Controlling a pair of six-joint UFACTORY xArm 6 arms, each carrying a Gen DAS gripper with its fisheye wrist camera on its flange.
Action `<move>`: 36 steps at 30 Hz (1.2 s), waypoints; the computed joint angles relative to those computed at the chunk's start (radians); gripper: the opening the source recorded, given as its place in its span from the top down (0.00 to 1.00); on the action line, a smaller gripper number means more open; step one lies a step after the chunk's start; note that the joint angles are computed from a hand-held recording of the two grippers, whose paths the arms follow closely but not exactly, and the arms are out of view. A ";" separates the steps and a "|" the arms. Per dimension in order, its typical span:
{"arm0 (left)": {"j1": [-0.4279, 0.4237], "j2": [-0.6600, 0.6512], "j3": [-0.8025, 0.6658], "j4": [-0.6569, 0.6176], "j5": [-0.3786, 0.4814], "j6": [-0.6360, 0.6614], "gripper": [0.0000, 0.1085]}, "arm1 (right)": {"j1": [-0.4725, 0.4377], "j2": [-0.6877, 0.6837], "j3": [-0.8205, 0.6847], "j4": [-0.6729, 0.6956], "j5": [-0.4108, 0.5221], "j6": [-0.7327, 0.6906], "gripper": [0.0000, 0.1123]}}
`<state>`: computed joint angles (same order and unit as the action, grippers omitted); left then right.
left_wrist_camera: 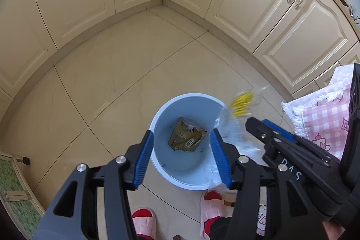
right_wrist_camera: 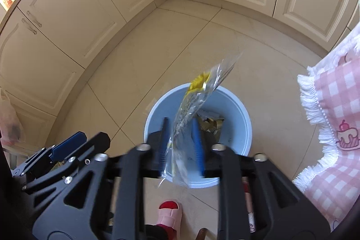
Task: Collect trash
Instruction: 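Return both grippers to the table and grasp the pink candy with the left gripper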
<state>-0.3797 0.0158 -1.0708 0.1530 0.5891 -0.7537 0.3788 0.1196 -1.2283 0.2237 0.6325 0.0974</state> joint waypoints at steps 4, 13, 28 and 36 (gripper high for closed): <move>0.001 -0.027 0.016 -0.007 -0.001 0.002 0.52 | -0.004 -0.035 0.016 -0.037 0.005 0.032 0.61; -0.058 -0.170 0.028 0.131 0.074 -0.100 0.52 | -0.002 -0.255 0.102 -0.211 0.004 0.108 0.61; -0.425 -0.331 -0.190 0.377 0.170 -0.245 0.42 | -0.147 -0.918 0.248 -0.445 0.092 0.175 0.49; -0.624 -0.087 -0.485 0.209 0.114 -0.045 0.37 | -0.613 -1.186 0.320 -0.161 0.211 -0.134 0.46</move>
